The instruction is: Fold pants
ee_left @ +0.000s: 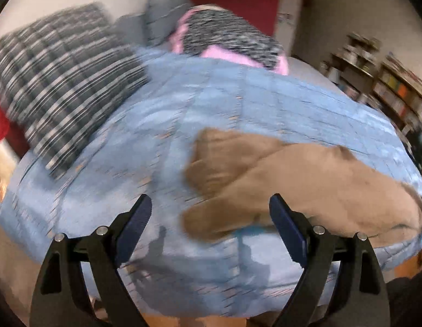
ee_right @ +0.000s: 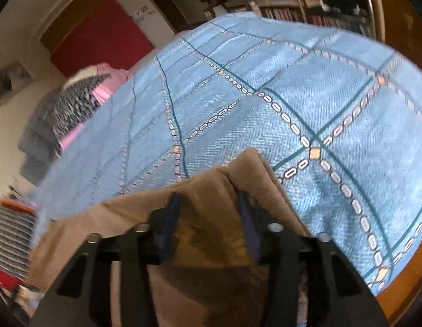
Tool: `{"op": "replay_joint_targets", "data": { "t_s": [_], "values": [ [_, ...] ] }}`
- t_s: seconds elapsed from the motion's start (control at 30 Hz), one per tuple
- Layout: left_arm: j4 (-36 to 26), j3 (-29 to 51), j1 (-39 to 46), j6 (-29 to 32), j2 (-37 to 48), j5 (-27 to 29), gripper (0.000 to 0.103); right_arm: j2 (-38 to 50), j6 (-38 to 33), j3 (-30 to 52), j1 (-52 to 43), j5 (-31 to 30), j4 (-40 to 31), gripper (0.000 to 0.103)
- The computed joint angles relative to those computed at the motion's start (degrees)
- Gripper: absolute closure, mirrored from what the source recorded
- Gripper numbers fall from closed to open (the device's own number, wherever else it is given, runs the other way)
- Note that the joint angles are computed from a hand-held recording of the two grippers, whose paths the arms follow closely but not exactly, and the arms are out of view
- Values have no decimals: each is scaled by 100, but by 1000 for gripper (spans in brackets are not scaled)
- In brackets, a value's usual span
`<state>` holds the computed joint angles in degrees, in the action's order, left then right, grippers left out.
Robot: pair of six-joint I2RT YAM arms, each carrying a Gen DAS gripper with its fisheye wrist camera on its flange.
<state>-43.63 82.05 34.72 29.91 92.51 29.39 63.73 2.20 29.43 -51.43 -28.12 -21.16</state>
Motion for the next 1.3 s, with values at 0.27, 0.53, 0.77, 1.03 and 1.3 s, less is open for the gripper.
{"op": "replay_joint_targets", "data": {
  "t_s": [0.27,0.53,0.77,1.03,1.3],
  "values": [
    [200,-586,-2527,-662,-542,-7,14,-1064,200,-78,-36,388,-57,83],
    [717,-1484,-5317,-1147,-761,-21,14,-354,329,81,452,1046,541,81],
    [954,-1963,-6412,-1236,-905,-813,14,-1560,-74,-186,114,1130,-163,61],
    [1292,-2673,-6445,-756,-1474,-1620,14,-3125,-955,-203,-1621,-462,-2215,55],
    [1622,-2938,-6576,-518,-1393,-2045,14,-2935,-2379,-510,-3312,-1703,-3704,54]
  ]
}}
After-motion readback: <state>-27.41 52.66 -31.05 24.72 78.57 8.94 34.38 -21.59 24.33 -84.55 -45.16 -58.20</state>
